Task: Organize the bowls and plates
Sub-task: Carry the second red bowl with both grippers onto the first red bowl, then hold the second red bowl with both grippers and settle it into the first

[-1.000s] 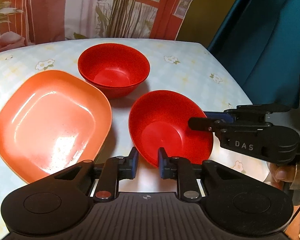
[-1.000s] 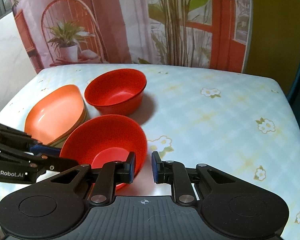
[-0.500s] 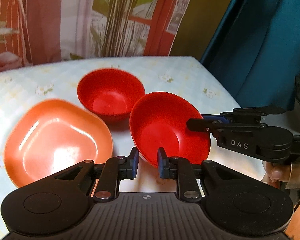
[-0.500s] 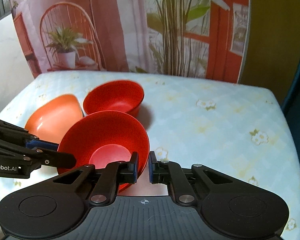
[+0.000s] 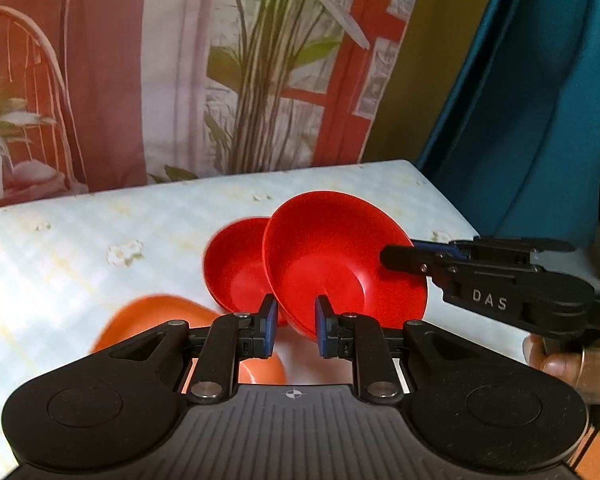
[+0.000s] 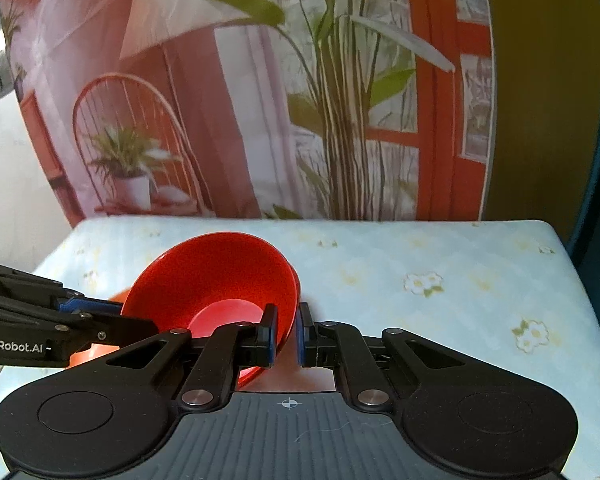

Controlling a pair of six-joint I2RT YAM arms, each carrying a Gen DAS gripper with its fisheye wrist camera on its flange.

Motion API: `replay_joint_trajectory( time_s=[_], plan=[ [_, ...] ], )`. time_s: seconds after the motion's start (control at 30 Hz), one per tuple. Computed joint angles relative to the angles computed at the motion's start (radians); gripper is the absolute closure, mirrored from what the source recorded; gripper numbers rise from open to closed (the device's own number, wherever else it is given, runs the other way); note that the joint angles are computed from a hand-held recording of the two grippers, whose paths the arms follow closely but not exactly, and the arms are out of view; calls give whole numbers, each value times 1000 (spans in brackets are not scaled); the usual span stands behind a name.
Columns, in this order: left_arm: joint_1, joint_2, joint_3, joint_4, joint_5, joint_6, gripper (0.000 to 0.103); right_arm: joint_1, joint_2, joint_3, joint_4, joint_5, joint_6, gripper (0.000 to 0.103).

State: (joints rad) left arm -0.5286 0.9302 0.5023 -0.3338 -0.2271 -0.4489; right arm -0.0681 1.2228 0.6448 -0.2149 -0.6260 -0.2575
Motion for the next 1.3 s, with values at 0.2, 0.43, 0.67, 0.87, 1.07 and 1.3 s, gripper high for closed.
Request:
replay_joint_trajectory(
  time_s=[0.2,0.43,0.67,0.87,1.07,1.3],
  plan=[
    [136,53,41,3,80,117,82,68,44,-4,116,31,133,94],
    [258,137,49,78,159,169,82,142,134,-6,248,96,264,93],
    [280,242,55,143,165,182,82,180,208,2,303,150,289,93],
    [289,303,57,180,173,201,82,193,238,9,307,177,278,94],
    [312,335,55,203,187,213,82,199,267,15,316,187,276,93],
    [318,374,64,220,187,220,82,196,281,10,339,197,277,91]
  ],
)
